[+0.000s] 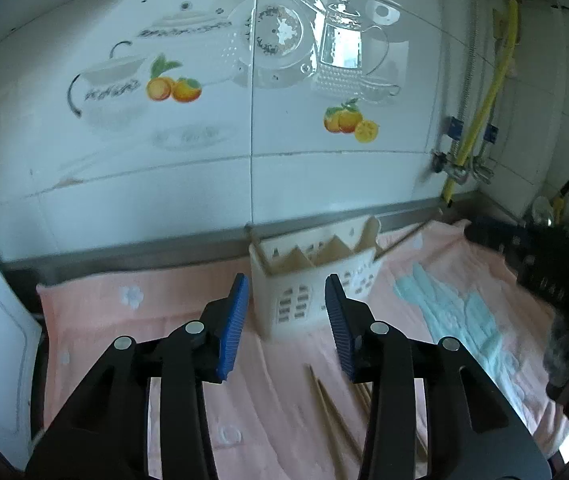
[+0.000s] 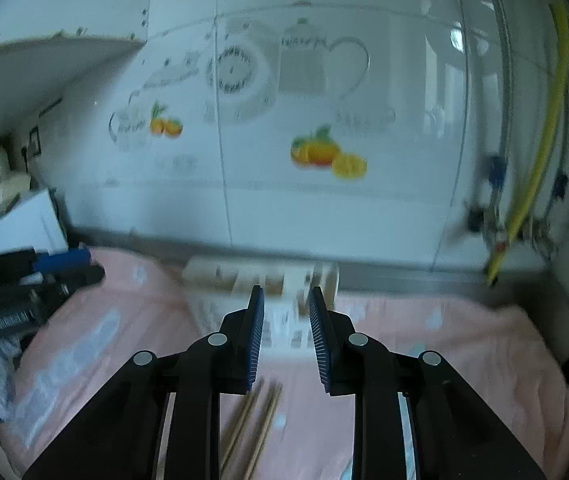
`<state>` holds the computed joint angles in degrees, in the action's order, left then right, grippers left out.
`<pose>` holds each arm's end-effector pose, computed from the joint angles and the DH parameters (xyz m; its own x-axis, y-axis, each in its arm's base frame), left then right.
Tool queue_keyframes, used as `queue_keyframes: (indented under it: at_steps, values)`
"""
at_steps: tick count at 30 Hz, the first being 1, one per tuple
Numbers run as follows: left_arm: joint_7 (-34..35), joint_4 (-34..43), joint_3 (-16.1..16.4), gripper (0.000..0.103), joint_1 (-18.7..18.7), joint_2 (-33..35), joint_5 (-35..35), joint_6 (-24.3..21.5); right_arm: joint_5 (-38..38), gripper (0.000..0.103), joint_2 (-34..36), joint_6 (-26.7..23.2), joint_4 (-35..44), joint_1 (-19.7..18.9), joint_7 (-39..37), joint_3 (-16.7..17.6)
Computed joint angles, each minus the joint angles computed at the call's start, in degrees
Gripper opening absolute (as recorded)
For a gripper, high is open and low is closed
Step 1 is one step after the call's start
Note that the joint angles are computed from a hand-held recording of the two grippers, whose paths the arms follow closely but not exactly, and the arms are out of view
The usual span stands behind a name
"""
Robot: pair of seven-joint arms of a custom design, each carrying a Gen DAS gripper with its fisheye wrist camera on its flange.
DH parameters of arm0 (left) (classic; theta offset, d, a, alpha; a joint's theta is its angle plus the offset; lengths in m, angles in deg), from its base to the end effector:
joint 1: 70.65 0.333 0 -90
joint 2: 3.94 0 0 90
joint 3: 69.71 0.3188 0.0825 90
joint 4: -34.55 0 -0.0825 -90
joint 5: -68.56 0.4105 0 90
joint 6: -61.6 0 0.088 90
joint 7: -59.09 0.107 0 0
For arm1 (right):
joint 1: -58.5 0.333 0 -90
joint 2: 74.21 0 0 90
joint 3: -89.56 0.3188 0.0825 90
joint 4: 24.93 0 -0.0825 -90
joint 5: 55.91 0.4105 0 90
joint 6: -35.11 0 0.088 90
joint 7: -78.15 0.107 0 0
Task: Organize utensils
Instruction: 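Bring both open tools back down over the remaining chopsticks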
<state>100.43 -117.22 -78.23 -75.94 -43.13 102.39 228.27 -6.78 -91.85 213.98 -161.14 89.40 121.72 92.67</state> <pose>0.3888 -0.1371 0.5434 0.0477 -0.9969 0.0629 -0.5384 -0.0787 -0.8390 0.4532 0.2299 0.5361 0.5486 -0.8355 -0.0319 -0.4251 -0.2459 -0.8711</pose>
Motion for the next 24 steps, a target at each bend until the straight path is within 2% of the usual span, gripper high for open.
queue_keyframes:
  at_steps: [2, 5, 10, 16, 20, 24]
  values:
    - [-1.1, -2.9, -0.6, 0.041, -0.4, -2.7, -0.2, 0.0, 1.7, 0.023, -1.6, 0.6, -3.2, 1.8, -1.5, -0.9]
    - [-2.3, -6.3, -0.8, 0.042, -1.6, -5.6, -0.8, -0.1, 2.5, 0.023, -3.7, 1.5, -8.4, 2.9, -1.7, -0.8]
    - [-5.7, -11.3, -3.0, 0.044, -2.4, -9.8, -0.6, -0.7, 1.9, 0.023, -6.6, 3.0, -16.7, 3.6, 0.9, 0.2]
    - [-10.3, -15.5, -4.8, 0.047, -4.1, -12.7, -0.6, -1.9, 2.1, 0.023, -7.4, 3.7, -22.9, 8.0, 3.8, -1.8]
    - [-12.1, -17.3, -4.3, 0.047, -5.7, -12.7, -1.1, -2.4, 3.7, 0.023, -6.9, 5.2, -24.8, 15.0, 3.1, -7.0]
    - [-13.4, -19.0, -4.2, 0.047, -6.7, -12.8, -1.5, -3.0, 4.8, 0.02, -5.3, 5.8, -24.3, 20.2, 3.0, -11.6]
